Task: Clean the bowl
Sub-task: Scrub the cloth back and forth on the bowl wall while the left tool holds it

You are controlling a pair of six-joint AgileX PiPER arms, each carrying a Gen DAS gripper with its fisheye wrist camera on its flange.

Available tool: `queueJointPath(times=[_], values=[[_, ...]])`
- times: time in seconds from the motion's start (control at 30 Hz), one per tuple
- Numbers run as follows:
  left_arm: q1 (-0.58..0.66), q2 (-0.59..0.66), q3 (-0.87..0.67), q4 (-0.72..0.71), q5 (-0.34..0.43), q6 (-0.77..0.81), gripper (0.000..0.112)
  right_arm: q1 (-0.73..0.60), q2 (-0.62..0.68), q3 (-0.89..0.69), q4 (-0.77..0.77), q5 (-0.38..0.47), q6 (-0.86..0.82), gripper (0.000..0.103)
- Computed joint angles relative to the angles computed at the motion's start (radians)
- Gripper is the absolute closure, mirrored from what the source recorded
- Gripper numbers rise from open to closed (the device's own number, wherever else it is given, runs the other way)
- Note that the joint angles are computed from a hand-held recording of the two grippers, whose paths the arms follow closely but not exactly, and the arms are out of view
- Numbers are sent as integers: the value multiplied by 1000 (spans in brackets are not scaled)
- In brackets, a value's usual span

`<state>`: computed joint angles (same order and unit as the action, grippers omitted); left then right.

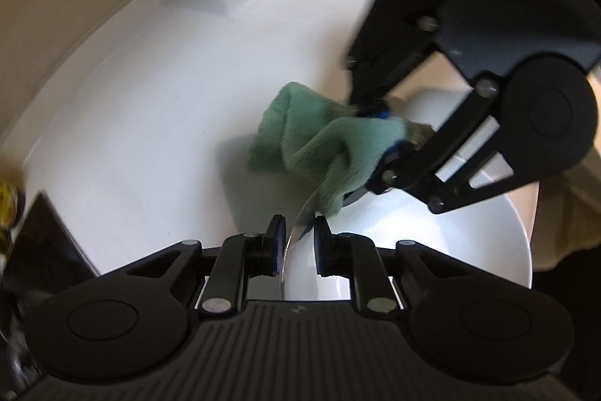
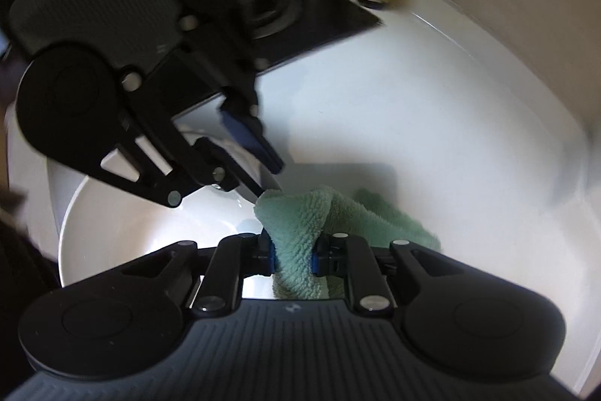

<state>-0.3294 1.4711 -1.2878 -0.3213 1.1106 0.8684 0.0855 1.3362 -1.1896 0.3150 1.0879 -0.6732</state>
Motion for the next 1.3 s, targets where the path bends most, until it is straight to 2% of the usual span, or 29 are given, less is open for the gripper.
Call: queueJointPath(times=[0.1, 0.17, 0.27, 0.37, 0.43, 0.5, 0.6, 0.7, 0.83, 1.03, 1.17, 1.3], values=[[1, -18, 27, -6, -25, -11, 92, 7, -122, 105, -75, 1, 264, 89], [3, -23, 36, -11, -36, -17, 91, -9, -210, 179, -76, -1, 359, 88], [6, -33, 49, -15, -50, -15, 91, -36, -386, 316, -45, -27, 587, 86], [17, -40, 53, -24, -48, 7, 91, 76, -481, 391, -141, -88, 813, 84], [25, -30, 40, -28, -34, 21, 93, 132, -507, 418, -190, -118, 880, 84], [29, -18, 25, -30, -15, 50, 96, 90, -486, 409, -147, -109, 787, 85], [45, 0, -6, -63, 27, 139, 96, -18, -434, 365, -62, -52, 532, 87], [49, -2, -25, -70, 47, 176, 95, -71, -341, 282, -36, 4, 313, 89], [34, 7, -48, -40, 60, 181, 95, -52, -192, 150, -49, 43, 70, 90], [-9, 26, -79, 40, 58, 96, 96, 34, -20, -19, -33, 63, -159, 90], [-4, 24, -79, 46, 60, 39, 96, 47, -18, -17, -36, 50, -95, 90], [-3, 2, -50, 45, 33, 6, 94, 2, -132, 101, -33, 41, 153, 90]])
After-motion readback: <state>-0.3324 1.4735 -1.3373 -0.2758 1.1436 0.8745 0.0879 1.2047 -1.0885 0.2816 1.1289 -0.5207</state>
